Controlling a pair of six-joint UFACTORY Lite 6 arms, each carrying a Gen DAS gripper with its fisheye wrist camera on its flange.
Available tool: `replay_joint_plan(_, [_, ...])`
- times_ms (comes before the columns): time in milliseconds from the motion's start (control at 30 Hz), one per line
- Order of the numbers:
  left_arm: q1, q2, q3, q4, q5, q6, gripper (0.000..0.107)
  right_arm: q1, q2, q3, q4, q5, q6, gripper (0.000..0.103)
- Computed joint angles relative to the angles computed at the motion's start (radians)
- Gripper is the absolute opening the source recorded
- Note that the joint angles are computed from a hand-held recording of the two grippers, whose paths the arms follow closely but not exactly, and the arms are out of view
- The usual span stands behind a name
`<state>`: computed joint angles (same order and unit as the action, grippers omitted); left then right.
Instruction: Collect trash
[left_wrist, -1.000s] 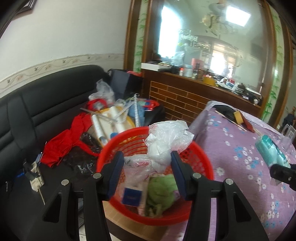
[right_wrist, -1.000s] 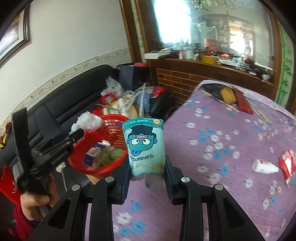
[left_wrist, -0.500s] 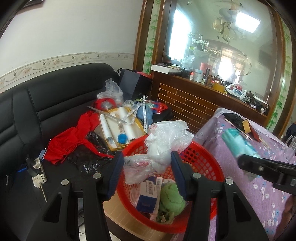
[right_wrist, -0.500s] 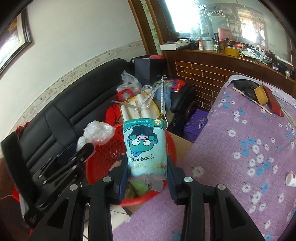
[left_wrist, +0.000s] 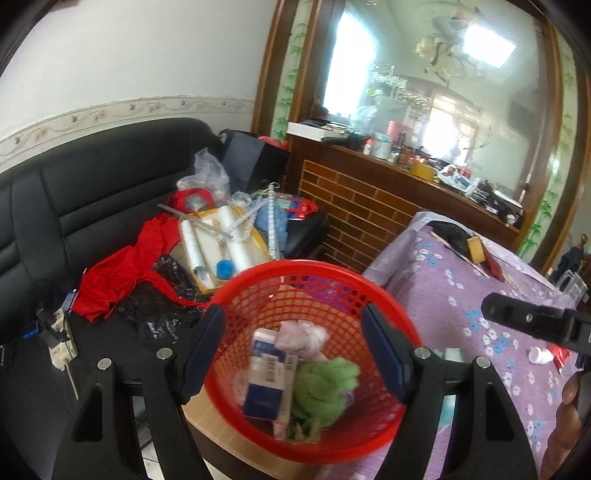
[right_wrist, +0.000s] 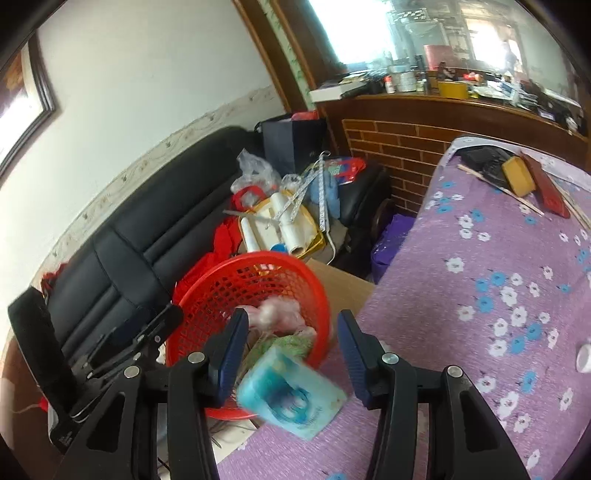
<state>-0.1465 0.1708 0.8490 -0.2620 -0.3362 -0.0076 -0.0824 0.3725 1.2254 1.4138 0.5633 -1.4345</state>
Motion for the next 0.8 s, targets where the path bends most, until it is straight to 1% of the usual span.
replay_joint_plan(167, [-0.067, -0.024, -0.003, -0.167, -0.010, 0.168, 0.075, -0.092, -0.056, -0.059, 0.015, 0.070, -0.037, 0.054])
replay_joint_plan(433, [-0.126, -0.024, 0.006, -0.281, -0.009, 0.277, 0.075, -0.211, -0.068, -0.102, -0.022, 0.125, -0.045, 0.054])
replay_joint_plan(633, [-0.181, -0.046, 0.001, -0.349, -0.001, 0.353, 0.075, -0.282, -0.078, -0.143, -0.010, 0.165, -0.086, 0.054])
replay_joint_plan(733, [-0.233, -0.041, 0.012, -0.414, -0.011, 0.425, 0.075, -0.325, -0.085, -0.161, -0.012, 0.183, -0.095, 0.054])
replay_joint_plan(800, [-0.275, -0.019, 0.033, -0.510, -0.029, 0.520, 0.075, -0.359, -0.084, -0.169, -0.017, 0.199, -0.101, 0.054])
